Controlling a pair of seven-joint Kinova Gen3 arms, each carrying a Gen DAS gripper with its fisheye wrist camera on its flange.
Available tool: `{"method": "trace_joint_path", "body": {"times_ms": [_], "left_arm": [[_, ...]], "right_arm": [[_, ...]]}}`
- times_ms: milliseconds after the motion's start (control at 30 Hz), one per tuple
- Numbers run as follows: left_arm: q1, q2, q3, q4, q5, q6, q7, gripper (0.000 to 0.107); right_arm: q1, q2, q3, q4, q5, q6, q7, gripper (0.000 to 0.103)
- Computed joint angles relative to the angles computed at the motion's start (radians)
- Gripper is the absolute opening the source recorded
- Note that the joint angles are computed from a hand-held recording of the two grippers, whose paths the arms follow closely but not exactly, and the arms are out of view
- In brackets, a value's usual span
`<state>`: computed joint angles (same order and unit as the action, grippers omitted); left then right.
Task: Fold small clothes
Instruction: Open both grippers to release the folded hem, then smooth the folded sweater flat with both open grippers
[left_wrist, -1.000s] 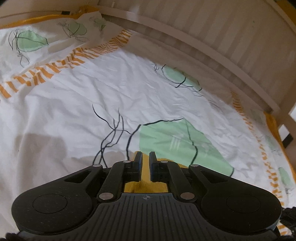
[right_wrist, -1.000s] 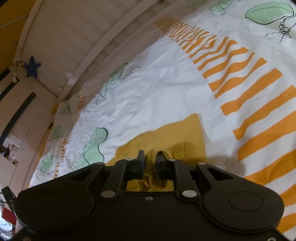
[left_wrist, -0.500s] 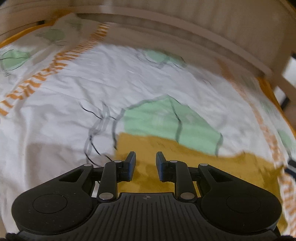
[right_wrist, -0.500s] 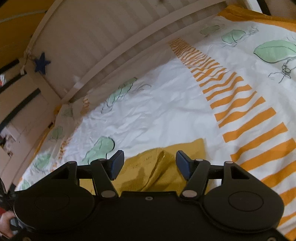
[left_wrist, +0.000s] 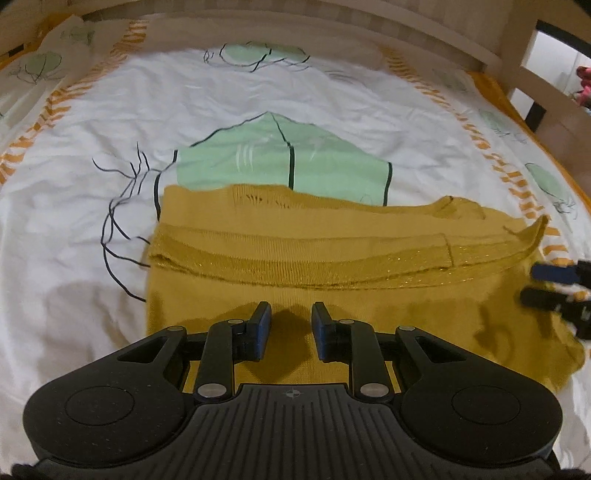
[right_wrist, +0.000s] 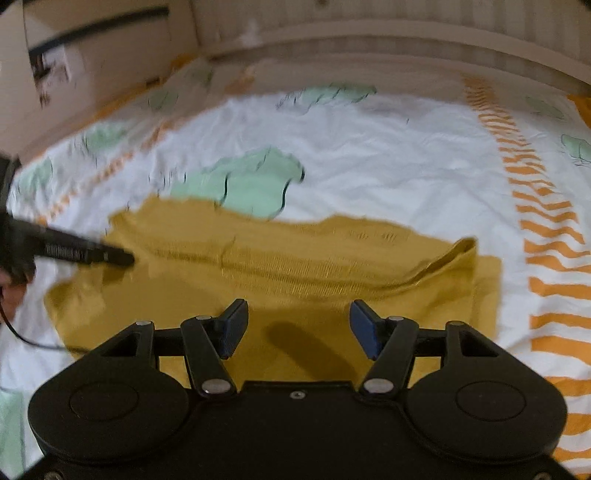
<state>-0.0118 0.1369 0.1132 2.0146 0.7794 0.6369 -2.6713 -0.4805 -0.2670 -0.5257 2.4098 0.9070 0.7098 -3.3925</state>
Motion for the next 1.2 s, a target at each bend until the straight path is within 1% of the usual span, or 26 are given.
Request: {"method": "trace_joint_path", "body": {"times_ms": [67, 267, 433, 633, 700, 800, 900, 1100, 1200], "left_arm": [[0.008, 0.009, 0.0, -0.003, -0.01, -0.01, 0.026, 0.023], [0.012, 0.027, 0.011, -0.012, -0.025, -0.031, 0.079, 0.024], [0.015, 0.045, 0.027, -0.018, -0.027, -0.055, 0.104, 0.027], [0.012, 0.054, 0.042, -0.022, -0.026, -0.071, 0.108, 0.03], [0.016, 0.06, 0.043, -0.033, -0.04, -0.069, 0.123, 0.03], [0.029, 0.076, 0.041, -0.067, -0.078, -0.055, 0.183, 0.03], [0.039, 0.1, 0.045, -0.109, -0.115, -0.046, 0.238, 0.03], [0.046, 0.156, 0.065, -0.186, -0.163, -0.049, 0.32, 0.03], [0.059, 0.182, 0.068, -0.228, -0.201, -0.049, 0.386, 0.03]], "right_arm": [[-0.007, 0.035, -0.008, -0.01, -0.008, 0.025, 0.007, 0.066], [-0.064, 0.079, 0.007, -0.011, 0.029, 0.081, -0.08, 0.066], [-0.116, 0.107, 0.037, -0.01, 0.058, 0.111, -0.135, 0.067], [-0.145, 0.135, 0.09, -0.031, 0.067, 0.126, -0.146, 0.068], [-0.139, 0.145, 0.116, -0.044, 0.067, 0.115, -0.129, 0.068], [-0.119, 0.163, 0.158, -0.065, 0.063, 0.096, -0.09, 0.069], [-0.082, 0.169, 0.2, -0.075, 0.063, 0.051, -0.086, 0.07], [-0.01, 0.174, 0.241, -0.07, 0.109, -0.027, -0.129, 0.07], [0.01, 0.186, 0.249, -0.074, 0.127, -0.04, -0.145, 0.069]]}}
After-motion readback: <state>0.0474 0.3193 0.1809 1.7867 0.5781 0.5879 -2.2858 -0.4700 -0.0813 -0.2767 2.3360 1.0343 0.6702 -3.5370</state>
